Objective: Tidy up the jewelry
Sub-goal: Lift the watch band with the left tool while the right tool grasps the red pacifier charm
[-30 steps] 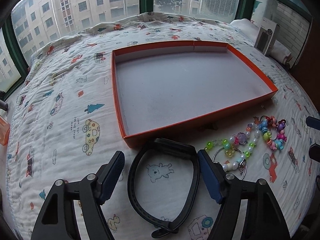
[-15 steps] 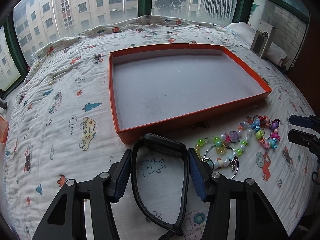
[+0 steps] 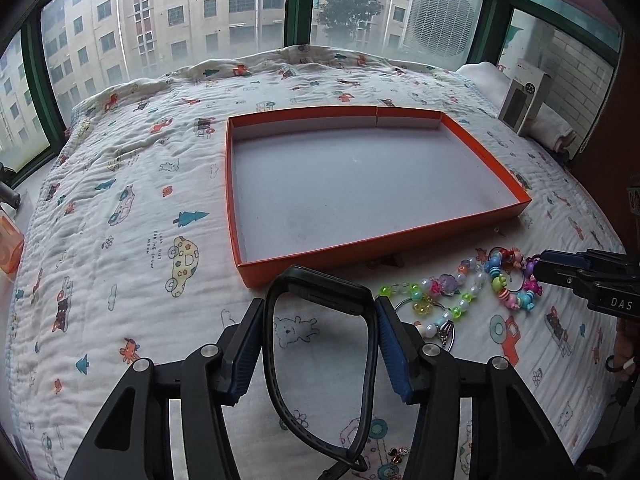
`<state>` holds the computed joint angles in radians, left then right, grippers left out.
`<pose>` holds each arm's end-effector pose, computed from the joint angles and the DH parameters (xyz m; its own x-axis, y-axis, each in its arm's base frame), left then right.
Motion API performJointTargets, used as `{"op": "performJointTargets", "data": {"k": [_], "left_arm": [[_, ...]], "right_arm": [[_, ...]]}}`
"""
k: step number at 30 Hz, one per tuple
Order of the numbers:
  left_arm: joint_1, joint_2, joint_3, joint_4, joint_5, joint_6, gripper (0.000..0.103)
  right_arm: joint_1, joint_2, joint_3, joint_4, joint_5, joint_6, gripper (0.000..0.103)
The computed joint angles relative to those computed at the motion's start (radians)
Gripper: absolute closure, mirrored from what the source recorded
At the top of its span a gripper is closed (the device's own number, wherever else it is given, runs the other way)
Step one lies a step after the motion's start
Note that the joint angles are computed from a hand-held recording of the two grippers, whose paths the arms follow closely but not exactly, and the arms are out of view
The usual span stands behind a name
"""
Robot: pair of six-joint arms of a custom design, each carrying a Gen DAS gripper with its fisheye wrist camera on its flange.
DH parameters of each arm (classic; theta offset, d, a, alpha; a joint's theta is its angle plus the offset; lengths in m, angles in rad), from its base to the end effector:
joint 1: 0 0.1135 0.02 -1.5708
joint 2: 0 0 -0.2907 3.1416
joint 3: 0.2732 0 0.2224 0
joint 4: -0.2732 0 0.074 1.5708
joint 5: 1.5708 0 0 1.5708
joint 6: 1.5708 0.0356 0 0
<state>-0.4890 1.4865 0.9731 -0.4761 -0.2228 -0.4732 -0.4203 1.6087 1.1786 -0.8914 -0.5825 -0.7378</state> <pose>0.2431 -0.1205 0.2594 -0.8167 -0.0689 -0.5729 -0.0238 0.9960 -0.0859 0.2602 -0.0949 0.2687 -0.8005 -0.2575 -0.5412 -0.4347 0.8711 0.2285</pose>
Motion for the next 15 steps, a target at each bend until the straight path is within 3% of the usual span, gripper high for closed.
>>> {"op": "performJointTargets", "data": {"k": [9,15], "left_arm": [[-0.005,0.01,-0.002,-0.012,-0.001,-0.019,0.045],[0.003,0.0,-0.007,-0.018,-0.004,-0.022,0.045]], "right_arm": [[-0.017,-0.016,0.017,-0.102,-0.044,-0.122,0.06],[-0.043,0.012,0.039,-0.079,-0.03,-0.118,0.06]]}}
